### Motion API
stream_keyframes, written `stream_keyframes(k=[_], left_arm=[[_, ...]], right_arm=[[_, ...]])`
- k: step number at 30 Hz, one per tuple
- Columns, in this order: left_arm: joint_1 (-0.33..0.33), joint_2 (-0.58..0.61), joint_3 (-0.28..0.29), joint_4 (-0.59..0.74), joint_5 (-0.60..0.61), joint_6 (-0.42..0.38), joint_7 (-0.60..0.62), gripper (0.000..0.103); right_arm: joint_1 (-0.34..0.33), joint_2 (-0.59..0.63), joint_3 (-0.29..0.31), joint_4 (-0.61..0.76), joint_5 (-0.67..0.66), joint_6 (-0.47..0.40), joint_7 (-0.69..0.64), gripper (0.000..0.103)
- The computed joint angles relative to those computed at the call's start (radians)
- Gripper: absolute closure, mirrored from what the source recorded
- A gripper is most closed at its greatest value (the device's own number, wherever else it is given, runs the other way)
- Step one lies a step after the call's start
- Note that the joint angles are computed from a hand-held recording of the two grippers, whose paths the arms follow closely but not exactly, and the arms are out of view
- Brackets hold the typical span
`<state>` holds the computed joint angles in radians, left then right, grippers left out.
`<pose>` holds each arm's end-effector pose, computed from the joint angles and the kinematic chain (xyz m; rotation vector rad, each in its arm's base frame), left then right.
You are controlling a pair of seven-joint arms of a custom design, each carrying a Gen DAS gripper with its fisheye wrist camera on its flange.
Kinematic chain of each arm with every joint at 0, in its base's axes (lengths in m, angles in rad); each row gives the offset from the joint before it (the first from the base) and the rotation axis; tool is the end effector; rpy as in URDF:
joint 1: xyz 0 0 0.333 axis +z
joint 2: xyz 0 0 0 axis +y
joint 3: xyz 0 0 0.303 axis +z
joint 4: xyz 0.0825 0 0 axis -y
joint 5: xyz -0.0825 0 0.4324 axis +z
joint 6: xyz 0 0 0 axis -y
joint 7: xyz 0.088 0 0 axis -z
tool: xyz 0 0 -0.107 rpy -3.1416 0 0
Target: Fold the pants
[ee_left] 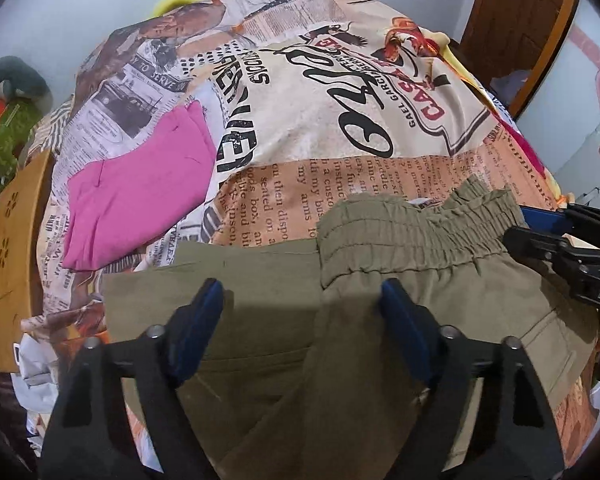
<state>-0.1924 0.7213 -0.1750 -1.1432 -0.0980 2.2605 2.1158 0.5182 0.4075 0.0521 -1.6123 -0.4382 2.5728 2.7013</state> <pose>0.7806 -0.2569 0.4013 -1.0898 2.6814 -0.5990 0.6315 0.4075 0.4194 -1.5504 2.0294 -0.3646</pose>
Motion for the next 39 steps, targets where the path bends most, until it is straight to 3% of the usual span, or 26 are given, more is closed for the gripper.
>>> stream_keyframes(k=[9,20,22,24,27,31,33,39], left_arm=[[-0.009,-0.002,0.013,-0.039,0.02,0.074,-0.02,0.027],[-0.009,-0.115,0.021,-0.208,0.061,0.208,-0.015,0.027],[0.002,-0.137,0.015,-0.233,0.049,0.215,-0.009,0.027],[0.014,-0.157,0.011,-0.25,0.033,0.22,-0.005,0.027],[0.029,-0.184,0.011,-0.274,0.013,0.237,-0.008,0.027],[0.056,-0.204,0.014,-0.282,-0.016,0.258,-0.016,0.018],[0.065,-0.202,0.022,-0.272,-0.019,0.256,-0.028,0.016],[0.085,-0.144,0.043,-0.187,-0.013,0.166,-0.085,0.016]], right_arm=[[0.022,0.019,-0.017,0.036,-0.064,-0.068,-0.043,0.083],[0.026,-0.01,-0.007,0.035,-0.053,-0.122,-0.014,0.08],[0.033,-0.033,-0.006,0.017,-0.069,-0.131,0.004,0.076],[0.041,-0.053,-0.004,0.003,-0.092,-0.145,0.026,0.064],[0.049,-0.084,0.001,-0.022,-0.131,-0.151,0.066,0.058],[0.049,-0.12,0.014,-0.059,-0.158,-0.137,0.116,0.05],[0.049,-0.127,0.018,-0.068,-0.173,-0.136,0.138,0.04],[0.026,-0.114,0.037,-0.094,-0.114,-0.1,0.149,0.04]])
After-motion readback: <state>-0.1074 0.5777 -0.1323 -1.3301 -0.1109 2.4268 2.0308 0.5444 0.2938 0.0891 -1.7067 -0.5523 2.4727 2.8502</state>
